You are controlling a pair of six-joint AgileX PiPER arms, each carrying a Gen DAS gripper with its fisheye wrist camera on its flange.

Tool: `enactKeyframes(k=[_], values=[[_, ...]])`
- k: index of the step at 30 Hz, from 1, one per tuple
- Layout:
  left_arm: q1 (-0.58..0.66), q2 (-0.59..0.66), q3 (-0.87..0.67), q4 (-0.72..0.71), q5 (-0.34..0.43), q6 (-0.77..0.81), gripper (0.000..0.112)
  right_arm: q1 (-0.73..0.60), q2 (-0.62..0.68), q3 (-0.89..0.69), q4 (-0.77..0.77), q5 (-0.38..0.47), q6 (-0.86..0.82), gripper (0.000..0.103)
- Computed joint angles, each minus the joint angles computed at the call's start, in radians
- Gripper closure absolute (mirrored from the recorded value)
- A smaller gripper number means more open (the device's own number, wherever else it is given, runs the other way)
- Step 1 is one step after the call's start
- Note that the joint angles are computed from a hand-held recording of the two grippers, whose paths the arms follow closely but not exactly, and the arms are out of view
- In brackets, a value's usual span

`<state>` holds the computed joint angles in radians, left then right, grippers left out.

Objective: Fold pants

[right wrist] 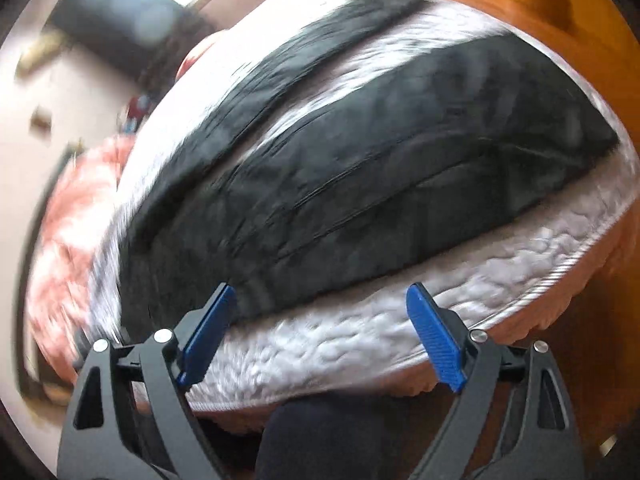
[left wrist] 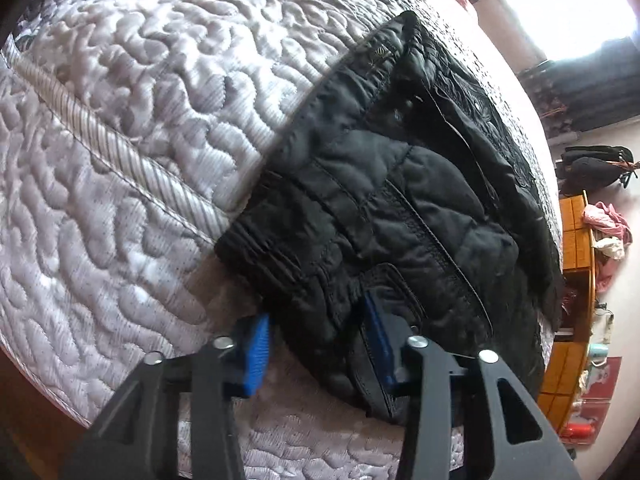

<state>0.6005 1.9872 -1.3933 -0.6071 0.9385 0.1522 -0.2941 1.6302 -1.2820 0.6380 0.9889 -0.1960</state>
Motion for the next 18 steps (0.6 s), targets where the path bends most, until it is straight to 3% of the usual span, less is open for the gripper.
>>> enactKeyframes(k=[3,6,8,11,12,15,17,18], values=[[0.005,0.006,0.004,-0.045,0.004,0.009,0.081,-0.207,0.082,-0.019,0.152,0.044,-0.066,0.035],[0.007,0.010,0.027,-0.068,-0.010,0.026,0.079,-0.371,0.192,-0.078,0.223,0.061,-0.071,0.034],[0.015,0.014,0.045,-0.119,-0.022,0.044,0.059,-0.419,0.247,-0.127,0.229,0.065,-0.061,0.031],[-0.006,0.003,0.069,-0.129,-0.063,0.019,0.056,-0.466,0.317,-0.190,0.232,0.048,-0.027,0.026],[-0.017,-0.003,0.072,-0.113,-0.078,0.000,0.057,-0.483,0.344,-0.211,0.252,0.052,-0.022,0.026],[-0.046,0.001,0.057,-0.063,-0.116,-0.093,0.076,-0.510,0.390,-0.223,0.302,0.040,-0.016,0.027],[-0.027,-0.007,0.076,-0.110,-0.121,-0.073,0.091,-0.523,0.422,-0.242,0.358,0.057,-0.050,0.046],[-0.024,-0.014,0.083,-0.117,-0.127,-0.068,0.093,-0.526,0.437,-0.259,0.362,0.067,-0.061,0.057]])
